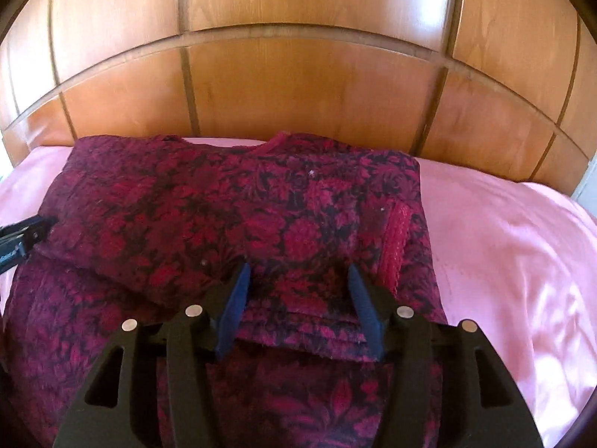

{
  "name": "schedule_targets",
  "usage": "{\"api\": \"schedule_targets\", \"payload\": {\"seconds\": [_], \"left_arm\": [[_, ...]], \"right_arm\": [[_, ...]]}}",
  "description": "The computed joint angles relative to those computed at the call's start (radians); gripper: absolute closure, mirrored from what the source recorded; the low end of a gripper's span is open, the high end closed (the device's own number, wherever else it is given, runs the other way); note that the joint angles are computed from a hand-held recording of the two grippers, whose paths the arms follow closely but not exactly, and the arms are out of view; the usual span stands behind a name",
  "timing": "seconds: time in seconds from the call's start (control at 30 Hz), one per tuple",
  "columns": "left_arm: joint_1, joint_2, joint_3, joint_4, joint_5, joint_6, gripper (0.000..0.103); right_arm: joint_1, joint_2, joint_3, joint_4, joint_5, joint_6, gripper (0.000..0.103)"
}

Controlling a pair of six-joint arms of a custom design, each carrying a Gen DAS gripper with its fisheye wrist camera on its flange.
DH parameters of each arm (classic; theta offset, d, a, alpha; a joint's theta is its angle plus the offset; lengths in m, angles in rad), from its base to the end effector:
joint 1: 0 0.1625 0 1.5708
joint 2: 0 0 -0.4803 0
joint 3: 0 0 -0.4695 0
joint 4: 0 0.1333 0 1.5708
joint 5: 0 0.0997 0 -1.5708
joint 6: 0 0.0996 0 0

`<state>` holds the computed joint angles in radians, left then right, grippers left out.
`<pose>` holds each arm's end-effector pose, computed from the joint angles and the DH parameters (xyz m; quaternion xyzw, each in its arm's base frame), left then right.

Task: Fold small clothes

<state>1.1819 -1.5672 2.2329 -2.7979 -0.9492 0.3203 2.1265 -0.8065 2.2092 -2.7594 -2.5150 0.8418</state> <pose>-0.0120 -0.5338 0.3374 0.2382 0.8873 -0.2737 0.2846 0.3063 -0.3936 -0.0319 -0.0782 -0.8834 0.2180 0.4074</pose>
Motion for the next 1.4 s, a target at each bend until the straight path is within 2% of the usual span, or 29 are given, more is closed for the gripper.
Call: {"api": "schedule_targets", "payload": {"seconds": [0.07, 0.17, 0.23, 0.33, 0.4, 0.43, 0.63, 0.77, 0.93, 1.03, 1.07, 1.1, 1.23, 1.27, 1.4], "left_arm": [[-0.024, -0.044, 0.02, 0.016, 0.016, -0.026, 0.057], [-0.051, -0.111, 0.054, 0.022, 0.029, -0.039, 0.051], [-0.078, -0.168, 0.083, 0.032, 0.032, -0.049, 0.051], [-0.106, -0.251, 0.124, 0.038, 0.042, -0.039, 0.05], [-0.112, -0.294, 0.134, 0.06, 0.037, -0.043, 0.05], [-0.118, -0.316, 0.143, 0.07, 0.038, -0.048, 0.05], [-0.153, -0.434, 0.185, 0.142, 0.048, -0.067, 0.05], [-0.159, -0.478, 0.199, 0.185, 0.049, -0.082, 0.05], [-0.168, -0.519, 0.214, 0.218, 0.057, -0.089, 0.05], [-0.171, -0.532, 0.217, 0.23, 0.06, -0.088, 0.05], [-0.168, -0.531, 0.217, 0.229, 0.059, -0.086, 0.05], [-0.165, -0.53, 0.217, 0.228, 0.061, -0.086, 0.05], [-0.143, -0.521, 0.212, 0.236, 0.059, -0.098, 0.05], [-0.136, -0.524, 0.212, 0.245, 0.056, -0.102, 0.05], [-0.104, -0.54, 0.218, 0.271, 0.045, -0.099, 0.05]], "right_arm": [[-0.002, 0.002, -0.01, 0.023, -0.002, 0.015, 0.049], [0.005, -0.007, -0.002, 0.015, -0.001, 0.011, 0.048], [0.011, -0.014, 0.0, 0.004, -0.002, 0.017, 0.044], [0.035, -0.045, 0.014, 0.015, 0.004, 0.053, 0.033], [0.051, -0.057, 0.014, 0.034, 0.013, 0.067, 0.019], [0.064, -0.061, 0.007, 0.087, 0.008, 0.094, 0.018], [0.086, -0.079, 0.019, 0.218, 0.074, 0.188, 0.017], [0.09, -0.093, 0.049, 0.216, 0.126, 0.244, 0.016], [0.111, -0.121, 0.072, 0.223, 0.14, 0.305, 0.016], [0.128, -0.148, 0.092, 0.182, 0.127, 0.337, 0.022], [0.129, -0.158, 0.098, 0.166, 0.119, 0.34, 0.03], [0.126, -0.167, 0.104, 0.141, 0.111, 0.341, 0.033], [0.091, -0.182, 0.117, 0.047, 0.087, 0.341, 0.037], [0.082, -0.186, 0.118, 0.046, 0.074, 0.354, 0.04], [0.038, -0.189, 0.128, -0.017, 0.071, 0.409, 0.04]]}}
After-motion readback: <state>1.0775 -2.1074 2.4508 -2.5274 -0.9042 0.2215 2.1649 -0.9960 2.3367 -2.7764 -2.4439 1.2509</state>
